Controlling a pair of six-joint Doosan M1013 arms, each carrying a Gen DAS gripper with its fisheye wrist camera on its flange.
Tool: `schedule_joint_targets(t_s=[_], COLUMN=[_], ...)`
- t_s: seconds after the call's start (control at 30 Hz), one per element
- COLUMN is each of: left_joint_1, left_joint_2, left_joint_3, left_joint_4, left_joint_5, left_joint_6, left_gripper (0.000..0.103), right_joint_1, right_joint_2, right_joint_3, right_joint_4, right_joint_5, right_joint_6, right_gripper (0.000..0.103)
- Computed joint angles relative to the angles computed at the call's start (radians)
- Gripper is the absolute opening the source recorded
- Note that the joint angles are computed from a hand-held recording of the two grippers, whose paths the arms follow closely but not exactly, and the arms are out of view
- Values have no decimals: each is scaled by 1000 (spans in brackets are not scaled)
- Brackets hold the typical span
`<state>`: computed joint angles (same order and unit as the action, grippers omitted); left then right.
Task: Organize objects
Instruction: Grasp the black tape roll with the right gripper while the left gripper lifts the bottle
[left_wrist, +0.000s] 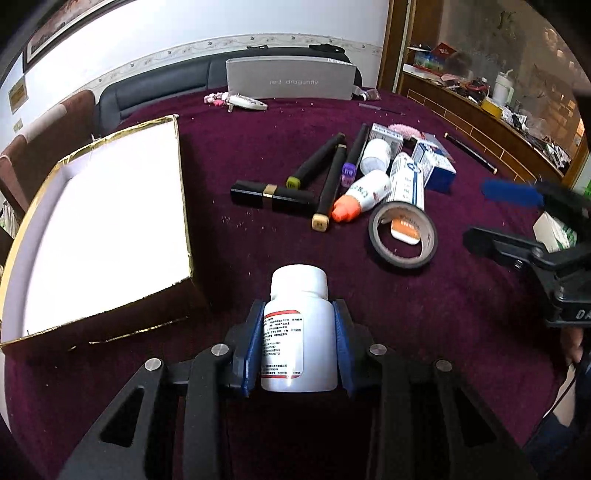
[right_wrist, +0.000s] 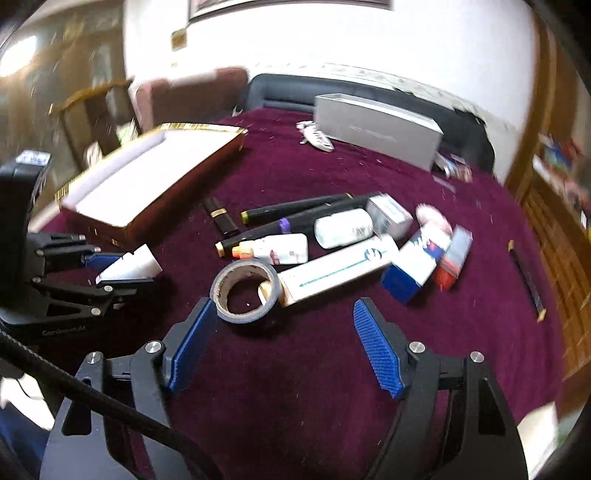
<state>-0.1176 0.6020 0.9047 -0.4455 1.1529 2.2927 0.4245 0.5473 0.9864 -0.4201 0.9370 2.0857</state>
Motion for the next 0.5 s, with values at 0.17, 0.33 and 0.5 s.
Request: schedule_joint_targets(t_s=[0.17,0.33,0.5], left_joint_1=[0,-2,-3], left_joint_2=[-2,-4,-3], left_joint_3=[10,18,15], left_joint_4=[9,21,27], left_joint_5=[-9,-19,-20], left_joint_6=[9,16,17], left_gripper=[31,31,31], right_joint_1=[-3,7,10], right_joint_2=[81,116,161], right_joint_3=[-122,-164,-227], right_joint_4=[44,22,13], right_joint_5=[134,177,239], right_joint_6=[-74,-132,-166], right_gripper=[77,77,73])
